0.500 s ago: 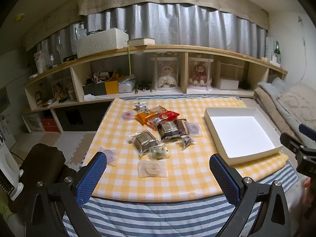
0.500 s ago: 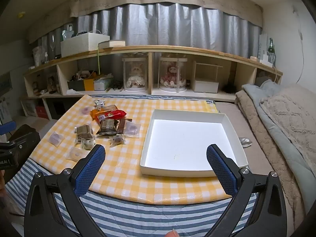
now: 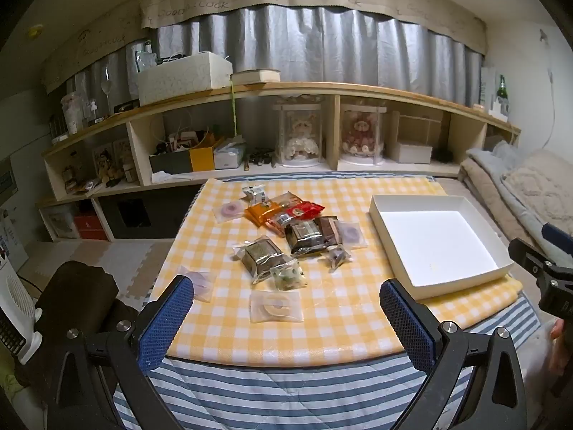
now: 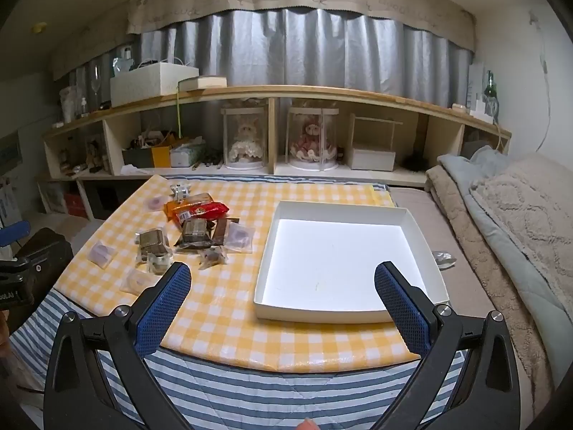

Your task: Organize snacks

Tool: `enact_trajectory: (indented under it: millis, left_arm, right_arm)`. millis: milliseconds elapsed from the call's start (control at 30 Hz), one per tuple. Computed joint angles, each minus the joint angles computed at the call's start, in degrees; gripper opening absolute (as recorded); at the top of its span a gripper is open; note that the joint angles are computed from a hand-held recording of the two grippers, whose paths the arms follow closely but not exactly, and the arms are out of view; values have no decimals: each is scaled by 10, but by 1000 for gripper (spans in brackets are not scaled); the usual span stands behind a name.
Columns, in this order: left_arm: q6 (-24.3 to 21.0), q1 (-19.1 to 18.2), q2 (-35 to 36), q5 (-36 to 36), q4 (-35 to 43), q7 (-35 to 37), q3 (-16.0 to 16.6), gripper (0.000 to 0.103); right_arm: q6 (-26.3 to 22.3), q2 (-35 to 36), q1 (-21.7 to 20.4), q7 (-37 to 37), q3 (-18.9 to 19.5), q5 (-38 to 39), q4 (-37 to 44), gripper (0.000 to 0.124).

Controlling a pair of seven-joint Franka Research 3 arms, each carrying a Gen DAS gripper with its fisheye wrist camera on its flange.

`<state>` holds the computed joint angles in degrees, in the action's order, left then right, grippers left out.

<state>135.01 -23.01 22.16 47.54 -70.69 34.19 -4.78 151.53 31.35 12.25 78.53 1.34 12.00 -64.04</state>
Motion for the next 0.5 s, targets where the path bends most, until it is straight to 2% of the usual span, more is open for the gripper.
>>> enact_trajectory:
  millis: [500]
  left_arm:
    - [-1,0,0,0,1,0,0,103]
  right_arm:
    - [-1,-4,-3,-12,4,10,-1,103]
